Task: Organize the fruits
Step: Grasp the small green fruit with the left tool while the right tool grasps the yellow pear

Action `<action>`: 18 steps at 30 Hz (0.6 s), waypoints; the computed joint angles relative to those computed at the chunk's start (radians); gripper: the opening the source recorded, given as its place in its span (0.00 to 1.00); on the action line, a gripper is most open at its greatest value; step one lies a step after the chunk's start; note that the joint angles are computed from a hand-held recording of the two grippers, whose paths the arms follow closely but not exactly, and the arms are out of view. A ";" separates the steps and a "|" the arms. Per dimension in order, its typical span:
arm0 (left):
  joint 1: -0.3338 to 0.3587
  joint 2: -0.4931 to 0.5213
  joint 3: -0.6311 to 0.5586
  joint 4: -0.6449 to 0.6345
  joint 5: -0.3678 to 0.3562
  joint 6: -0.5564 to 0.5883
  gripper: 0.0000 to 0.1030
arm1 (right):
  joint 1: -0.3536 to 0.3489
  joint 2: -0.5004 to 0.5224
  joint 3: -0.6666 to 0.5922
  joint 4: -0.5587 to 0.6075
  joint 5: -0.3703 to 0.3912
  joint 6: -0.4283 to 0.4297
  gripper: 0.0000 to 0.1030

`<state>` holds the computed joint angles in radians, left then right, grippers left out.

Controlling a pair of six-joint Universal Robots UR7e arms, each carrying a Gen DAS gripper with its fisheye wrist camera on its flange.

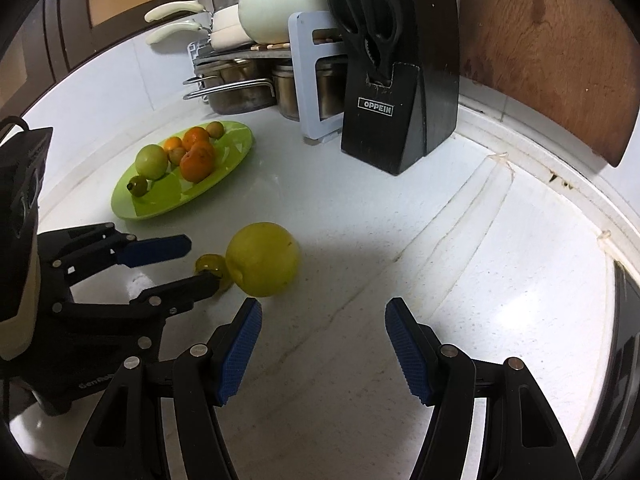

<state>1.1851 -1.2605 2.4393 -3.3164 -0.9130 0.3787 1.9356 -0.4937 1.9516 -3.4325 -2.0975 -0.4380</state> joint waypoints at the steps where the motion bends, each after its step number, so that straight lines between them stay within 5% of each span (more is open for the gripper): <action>1: 0.003 0.000 -0.003 0.007 -0.006 -0.005 0.34 | -0.001 0.000 -0.002 0.005 0.002 0.001 0.63; 10: 0.006 -0.008 0.001 0.012 -0.014 -0.030 0.26 | -0.003 0.003 -0.011 0.035 0.018 0.004 0.63; 18: -0.011 -0.045 0.021 -0.019 0.069 -0.081 0.26 | -0.007 0.019 -0.051 0.083 0.063 0.011 0.63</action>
<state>1.1742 -1.3052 2.4607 -3.3355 -0.8442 0.2973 1.9285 -0.4750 1.9008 -3.3490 -2.0341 -0.4271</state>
